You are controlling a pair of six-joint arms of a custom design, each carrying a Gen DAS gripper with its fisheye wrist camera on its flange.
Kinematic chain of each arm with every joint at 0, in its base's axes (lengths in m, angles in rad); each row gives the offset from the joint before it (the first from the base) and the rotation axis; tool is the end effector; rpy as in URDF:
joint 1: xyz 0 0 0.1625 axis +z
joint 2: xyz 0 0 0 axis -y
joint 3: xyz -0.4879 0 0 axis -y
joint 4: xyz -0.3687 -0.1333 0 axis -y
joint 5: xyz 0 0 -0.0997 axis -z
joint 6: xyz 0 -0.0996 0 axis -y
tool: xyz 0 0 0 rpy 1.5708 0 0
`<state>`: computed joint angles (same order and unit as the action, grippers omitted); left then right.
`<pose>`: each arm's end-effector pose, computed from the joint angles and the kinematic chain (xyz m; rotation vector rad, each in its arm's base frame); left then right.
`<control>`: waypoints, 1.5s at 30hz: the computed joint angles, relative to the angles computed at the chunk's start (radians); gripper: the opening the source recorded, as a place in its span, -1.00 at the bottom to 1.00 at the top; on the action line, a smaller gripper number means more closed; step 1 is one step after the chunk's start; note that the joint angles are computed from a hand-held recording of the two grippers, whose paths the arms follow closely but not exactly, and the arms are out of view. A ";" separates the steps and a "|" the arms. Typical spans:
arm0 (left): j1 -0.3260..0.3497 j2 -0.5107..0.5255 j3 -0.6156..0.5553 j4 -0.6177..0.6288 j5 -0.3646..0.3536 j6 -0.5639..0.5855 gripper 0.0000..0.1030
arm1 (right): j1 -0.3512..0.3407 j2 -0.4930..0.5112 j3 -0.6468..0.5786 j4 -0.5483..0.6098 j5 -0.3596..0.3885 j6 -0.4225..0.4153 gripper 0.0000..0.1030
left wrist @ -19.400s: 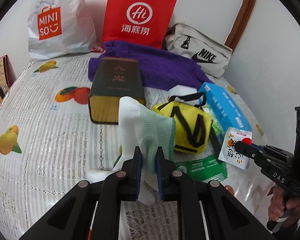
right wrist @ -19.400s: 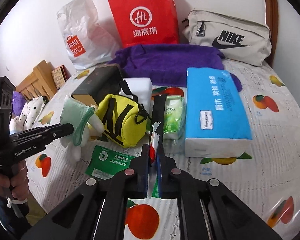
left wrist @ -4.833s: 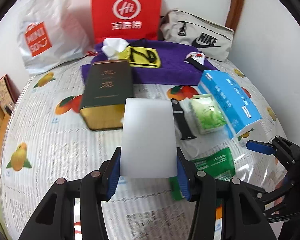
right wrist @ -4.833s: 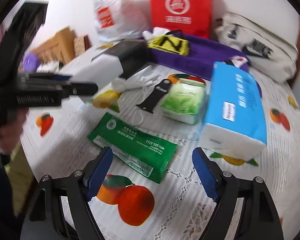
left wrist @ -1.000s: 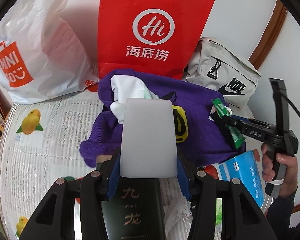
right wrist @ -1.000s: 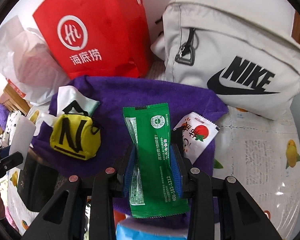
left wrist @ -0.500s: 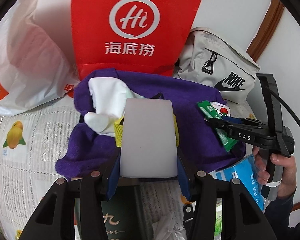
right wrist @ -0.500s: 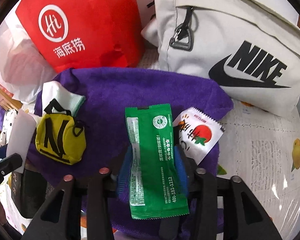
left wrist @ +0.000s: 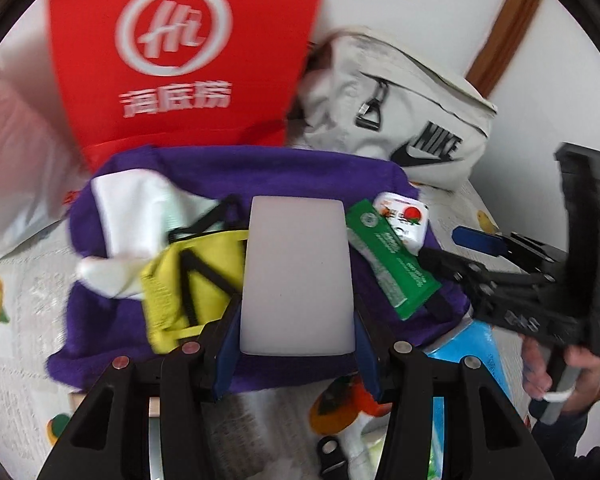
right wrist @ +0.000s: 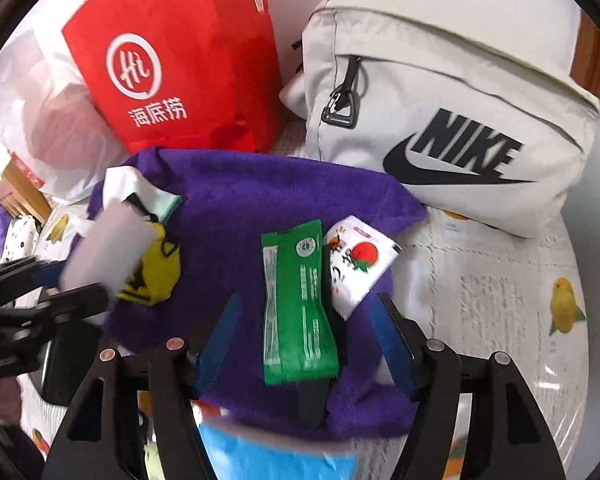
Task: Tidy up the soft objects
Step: 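Open the right tool over the towel while the left tool lowers the sponge onto it, then withdraw both tools from the towel toward the remaining items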
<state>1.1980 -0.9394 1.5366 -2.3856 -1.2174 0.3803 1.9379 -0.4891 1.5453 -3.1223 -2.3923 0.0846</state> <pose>-0.1025 -0.7227 0.2793 0.9693 2.5983 -0.3010 0.3191 -0.6617 0.0585 0.0739 -2.3411 0.8008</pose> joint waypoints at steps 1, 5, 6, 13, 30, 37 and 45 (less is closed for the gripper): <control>-0.005 0.009 -0.001 0.003 0.000 0.005 -0.07 | 0.003 -0.010 0.025 -0.023 0.004 0.004 0.31; -0.021 0.045 -0.008 0.008 0.022 0.020 -0.07 | 0.015 -0.040 0.098 -0.088 0.001 0.018 0.31; -0.024 0.053 -0.008 0.005 0.032 0.024 -0.07 | 0.018 -0.045 0.113 -0.101 -0.004 0.022 0.31; -0.030 0.087 -0.005 0.005 0.068 0.023 -0.05 | 0.030 -0.064 0.193 -0.172 -0.036 0.063 0.31; -0.047 0.031 0.028 0.046 0.080 -0.044 0.16 | 0.075 -0.079 0.271 -0.223 -0.032 0.124 0.31; -0.059 -0.071 0.115 0.020 0.105 -0.056 0.16 | 0.130 -0.060 0.273 -0.226 -0.034 0.113 0.31; -0.068 -0.217 0.270 -0.052 0.128 -0.029 0.16 | 0.187 -0.040 0.289 -0.229 -0.045 0.141 0.31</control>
